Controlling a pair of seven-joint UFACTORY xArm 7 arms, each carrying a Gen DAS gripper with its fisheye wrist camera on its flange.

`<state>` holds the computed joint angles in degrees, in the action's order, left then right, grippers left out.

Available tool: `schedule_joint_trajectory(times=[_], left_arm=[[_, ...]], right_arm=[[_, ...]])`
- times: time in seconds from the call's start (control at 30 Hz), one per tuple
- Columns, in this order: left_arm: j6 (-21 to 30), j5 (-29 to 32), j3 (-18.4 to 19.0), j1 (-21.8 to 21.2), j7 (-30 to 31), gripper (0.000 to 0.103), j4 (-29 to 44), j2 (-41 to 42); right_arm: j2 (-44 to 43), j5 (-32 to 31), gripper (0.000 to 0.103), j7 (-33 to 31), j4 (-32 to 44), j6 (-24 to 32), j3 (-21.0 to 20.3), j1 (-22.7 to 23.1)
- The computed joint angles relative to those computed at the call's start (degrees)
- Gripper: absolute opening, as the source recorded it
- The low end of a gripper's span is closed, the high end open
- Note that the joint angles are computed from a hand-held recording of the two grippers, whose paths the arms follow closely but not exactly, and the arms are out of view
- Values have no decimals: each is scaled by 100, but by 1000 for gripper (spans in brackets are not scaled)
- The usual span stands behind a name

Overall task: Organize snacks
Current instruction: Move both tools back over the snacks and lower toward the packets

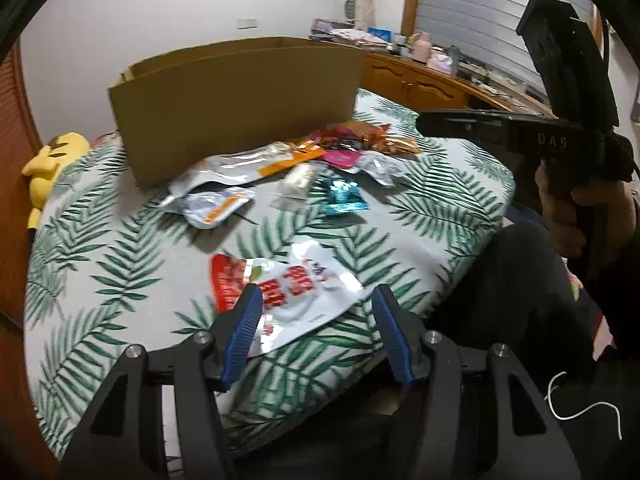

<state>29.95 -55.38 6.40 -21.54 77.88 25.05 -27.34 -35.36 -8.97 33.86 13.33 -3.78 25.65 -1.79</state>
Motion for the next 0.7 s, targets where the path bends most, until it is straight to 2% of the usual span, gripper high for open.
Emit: schedule_joint_trajectory(times=[0.17, 0.33, 0.47, 0.6, 0.7], left_arm=[[-57, 40, -136, -46, 19, 58, 15, 170], [-474, 54, -298, -163, 27, 58, 36, 428], [-1045, 10, -393, -316, 80, 58, 39, 618], [-1156, -97, -282, -427, 197, 56, 184, 821], [-1131, -160, -255, -411, 302, 50, 227, 858]], right_arm=[[-141, 58, 66, 25, -138, 7, -150, 168], [-164, 93, 66, 64, -265, -29, -193, 226], [-149, 133, 66, 81, -358, -116, -221, 251], [-100, 181, 66, 81, -408, -225, -221, 245], [-54, 223, 66, 53, -444, -281, -257, 269]])
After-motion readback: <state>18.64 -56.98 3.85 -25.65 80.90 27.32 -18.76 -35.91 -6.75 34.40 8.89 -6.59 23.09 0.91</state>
